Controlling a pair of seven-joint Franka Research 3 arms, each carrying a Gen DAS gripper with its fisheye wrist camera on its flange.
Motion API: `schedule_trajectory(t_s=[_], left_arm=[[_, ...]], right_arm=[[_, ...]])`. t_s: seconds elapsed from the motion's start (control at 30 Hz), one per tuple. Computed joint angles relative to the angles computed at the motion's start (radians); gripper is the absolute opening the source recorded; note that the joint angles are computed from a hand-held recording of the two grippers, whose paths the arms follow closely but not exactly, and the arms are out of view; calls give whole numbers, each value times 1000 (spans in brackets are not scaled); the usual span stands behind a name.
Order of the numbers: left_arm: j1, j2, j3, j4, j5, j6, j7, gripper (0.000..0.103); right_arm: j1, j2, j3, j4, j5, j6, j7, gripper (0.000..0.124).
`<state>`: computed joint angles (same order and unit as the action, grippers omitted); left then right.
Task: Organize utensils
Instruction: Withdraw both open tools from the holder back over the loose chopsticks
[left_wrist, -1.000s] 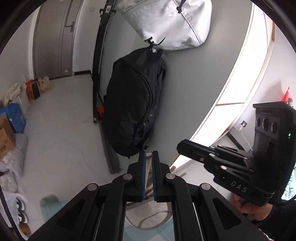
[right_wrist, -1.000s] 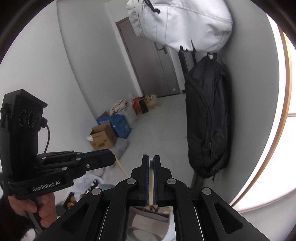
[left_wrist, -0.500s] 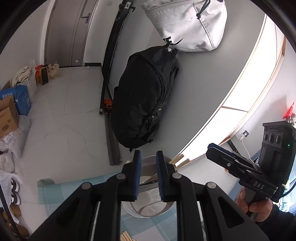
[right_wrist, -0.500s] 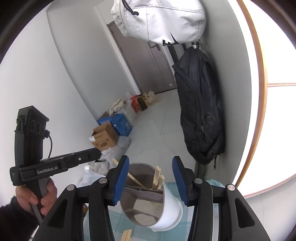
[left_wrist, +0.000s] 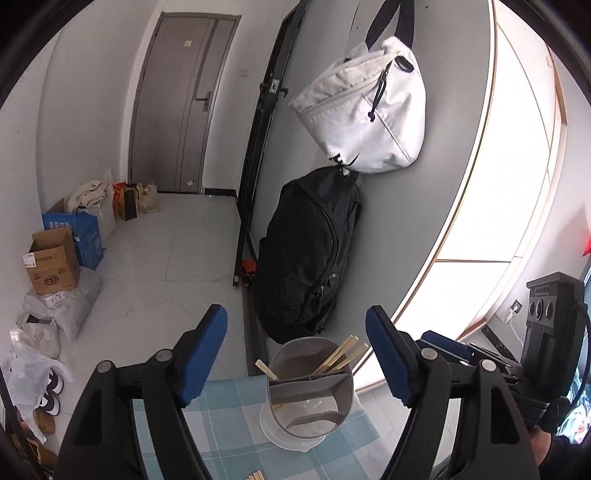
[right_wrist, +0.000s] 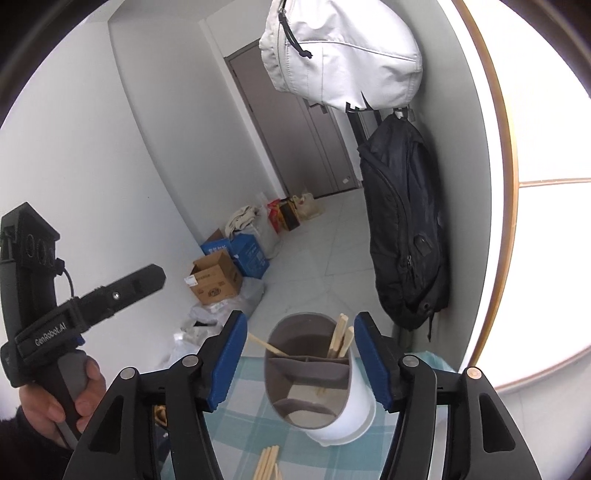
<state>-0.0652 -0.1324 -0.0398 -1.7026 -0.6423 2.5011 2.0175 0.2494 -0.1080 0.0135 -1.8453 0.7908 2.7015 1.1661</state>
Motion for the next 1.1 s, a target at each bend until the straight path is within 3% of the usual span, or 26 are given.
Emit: schedule_trajectory(t_s=[0.2,0.4,0.5,0.7,0.9,1.1], left_arm=[[-15,-59,1,-67,33,68,-3,82],[-42,-122,23,-154,82,138,-29,84],[-49,-153,29,-207,127,190,-71,84],[-97,-192,76,-291,128,220,-71,85],[-109,-217,97,-383,158,259,-104,85],[-111,-210,116,-441,174,260,-135,85]], right_arm=[[22,-59,1,-60,23,36,-32,70],[68,-127,-5,-138,67,87,-107,78],[88,-154,-12,-171,73,83,-125,79],[107,-196,0,-247,21,84,-127,79],[106,-206,12,-301,-53,52,-70,79],[81,-163,38,-301,-190,-45,29,79]])
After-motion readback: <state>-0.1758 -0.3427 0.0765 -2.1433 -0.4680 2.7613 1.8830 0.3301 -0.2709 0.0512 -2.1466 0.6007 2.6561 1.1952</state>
